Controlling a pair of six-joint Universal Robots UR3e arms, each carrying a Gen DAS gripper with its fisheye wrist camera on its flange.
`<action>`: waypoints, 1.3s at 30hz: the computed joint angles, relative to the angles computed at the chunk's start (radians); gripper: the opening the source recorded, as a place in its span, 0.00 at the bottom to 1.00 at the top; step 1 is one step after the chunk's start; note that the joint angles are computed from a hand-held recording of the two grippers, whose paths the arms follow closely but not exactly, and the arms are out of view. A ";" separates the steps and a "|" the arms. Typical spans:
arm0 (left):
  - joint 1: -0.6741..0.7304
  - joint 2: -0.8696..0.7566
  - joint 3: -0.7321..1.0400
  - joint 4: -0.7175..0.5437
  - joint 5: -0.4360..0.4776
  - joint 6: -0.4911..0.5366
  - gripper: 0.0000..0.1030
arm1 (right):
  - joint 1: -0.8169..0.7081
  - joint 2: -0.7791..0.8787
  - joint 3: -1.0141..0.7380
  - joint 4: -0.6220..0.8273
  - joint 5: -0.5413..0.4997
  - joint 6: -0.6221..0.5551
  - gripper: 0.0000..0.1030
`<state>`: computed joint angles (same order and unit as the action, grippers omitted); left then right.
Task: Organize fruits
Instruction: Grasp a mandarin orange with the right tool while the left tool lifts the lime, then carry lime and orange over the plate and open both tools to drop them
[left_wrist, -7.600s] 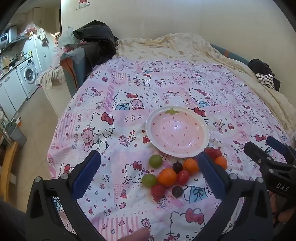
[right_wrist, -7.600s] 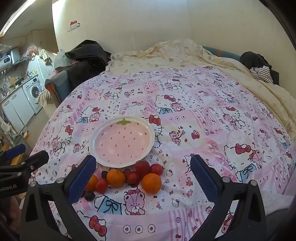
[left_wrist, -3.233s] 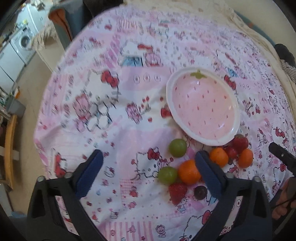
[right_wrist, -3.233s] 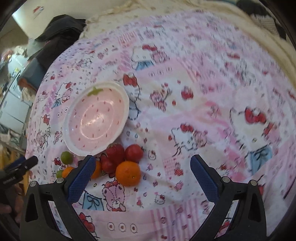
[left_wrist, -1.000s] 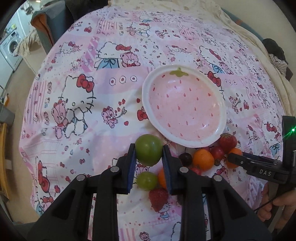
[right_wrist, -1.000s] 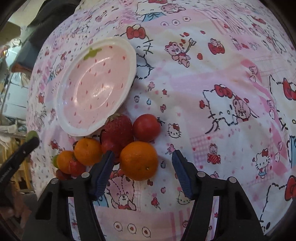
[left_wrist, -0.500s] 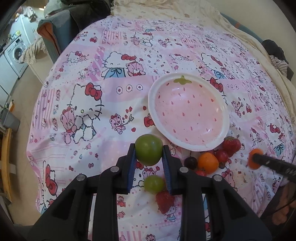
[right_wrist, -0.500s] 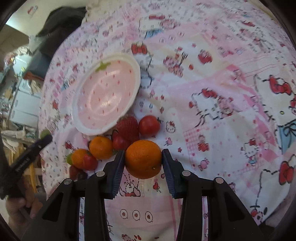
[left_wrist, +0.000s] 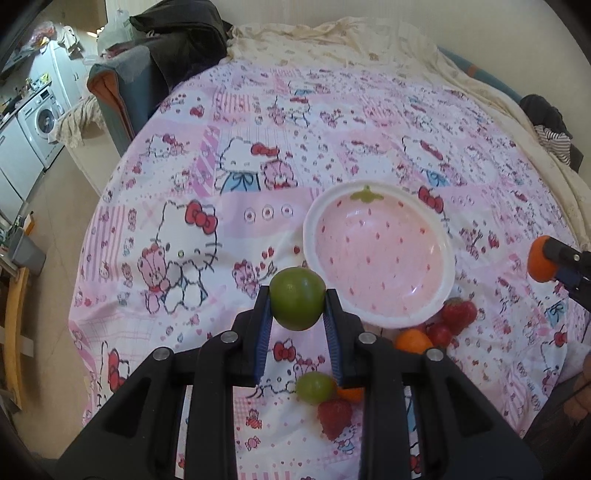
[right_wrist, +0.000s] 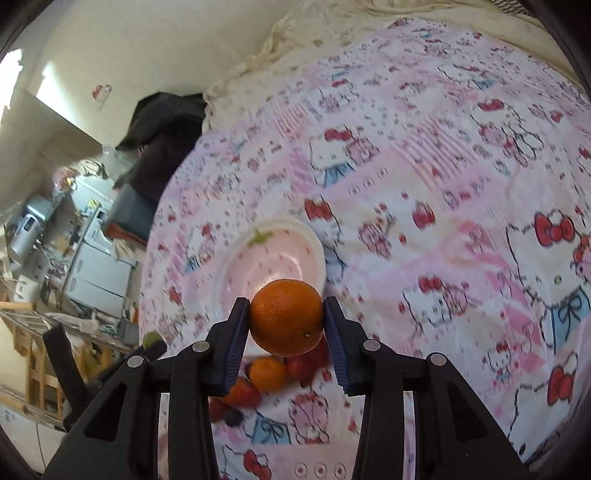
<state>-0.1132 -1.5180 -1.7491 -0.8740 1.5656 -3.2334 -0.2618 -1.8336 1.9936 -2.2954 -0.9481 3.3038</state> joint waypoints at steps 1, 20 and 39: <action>0.003 -0.009 0.022 -0.001 -0.002 0.001 0.23 | 0.004 0.024 -0.021 -0.009 0.000 0.002 0.41; -0.075 -0.363 0.374 0.028 0.041 0.073 0.23 | 0.157 0.460 -0.393 -0.071 -0.078 -0.026 0.41; -0.111 -0.653 0.555 0.053 0.050 0.137 0.23 | 0.259 0.811 -0.704 0.053 -0.172 -0.053 0.41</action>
